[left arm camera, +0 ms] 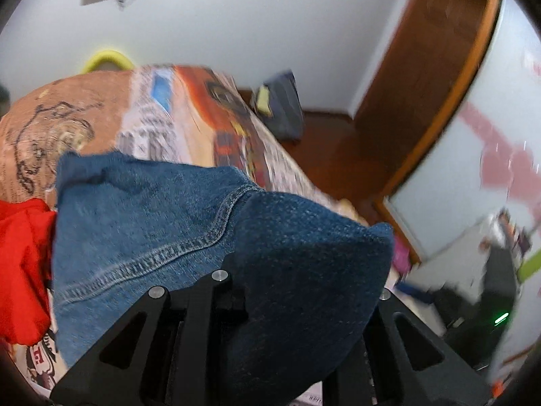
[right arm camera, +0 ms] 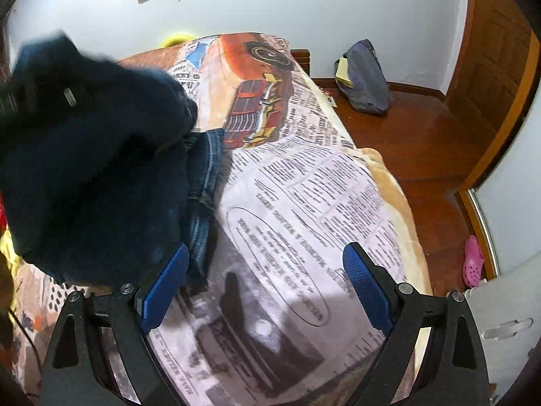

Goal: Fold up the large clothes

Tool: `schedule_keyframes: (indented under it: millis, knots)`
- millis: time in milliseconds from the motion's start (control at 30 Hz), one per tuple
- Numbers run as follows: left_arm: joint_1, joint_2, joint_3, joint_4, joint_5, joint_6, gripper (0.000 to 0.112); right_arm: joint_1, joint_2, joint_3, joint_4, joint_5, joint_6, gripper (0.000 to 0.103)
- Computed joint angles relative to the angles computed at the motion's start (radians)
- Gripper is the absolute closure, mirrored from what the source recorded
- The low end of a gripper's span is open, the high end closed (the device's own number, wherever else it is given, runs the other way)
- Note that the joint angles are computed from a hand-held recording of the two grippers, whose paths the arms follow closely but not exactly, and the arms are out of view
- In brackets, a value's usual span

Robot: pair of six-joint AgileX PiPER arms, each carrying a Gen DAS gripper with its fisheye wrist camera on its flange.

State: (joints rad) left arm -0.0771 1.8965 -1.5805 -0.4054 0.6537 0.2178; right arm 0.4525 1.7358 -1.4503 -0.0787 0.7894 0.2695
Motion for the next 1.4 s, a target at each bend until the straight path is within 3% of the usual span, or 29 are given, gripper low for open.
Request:
schedule_keyframes:
  millis: [100, 233, 300, 400, 600, 800, 1033, 1100, 1233, 1400]
  knots:
    - [-0.027, 0.031, 0.026, 0.028, 0.012, 0.001, 0.097, -0.003, -0.018, 0.024, -0.007, -0.003, -0.010, 0.012]
    - [-0.008, 0.055, 0.055, -0.069, 0.035, 0.085, 0.095, 0.003, -0.038, 0.053, -0.031, 0.003, -0.012, 0.012]
    - [-0.013, 0.035, 0.081, -0.062, 0.019, 0.106, 0.089, 0.006, -0.046, 0.062, -0.039, 0.007, -0.013, 0.012]
    - [-0.027, 0.010, 0.088, -0.037, 0.061, 0.117, 0.071, 0.011, -0.064, 0.075, -0.051, 0.012, -0.017, 0.012]
    - [-0.044, -0.056, 0.112, 0.011, 0.090, 0.057, 0.062, 0.023, -0.094, 0.085, -0.098, 0.025, -0.004, 0.012]
    - [0.001, -0.177, 0.173, -0.073, 0.152, 0.162, 0.055, 0.041, -0.126, 0.081, -0.146, 0.036, 0.005, 0.012]
    - [0.115, -0.334, 0.244, -0.062, 0.093, 0.221, 0.038, 0.064, -0.136, 0.014, -0.128, 0.041, -0.007, 0.012]
    - [0.163, -0.350, 0.260, -0.020, 0.061, 0.226, 0.026, 0.072, -0.126, -0.028, -0.092, 0.038, -0.033, 0.012]
    - [0.245, -0.329, 0.301, 0.073, 0.005, 0.228, 0.024, 0.092, -0.062, -0.137, 0.005, 0.044, -0.098, 0.012]
    - [0.324, -0.220, 0.306, 0.058, 0.048, 0.245, 0.024, 0.131, 0.093, -0.271, 0.067, 0.085, -0.159, 0.012]
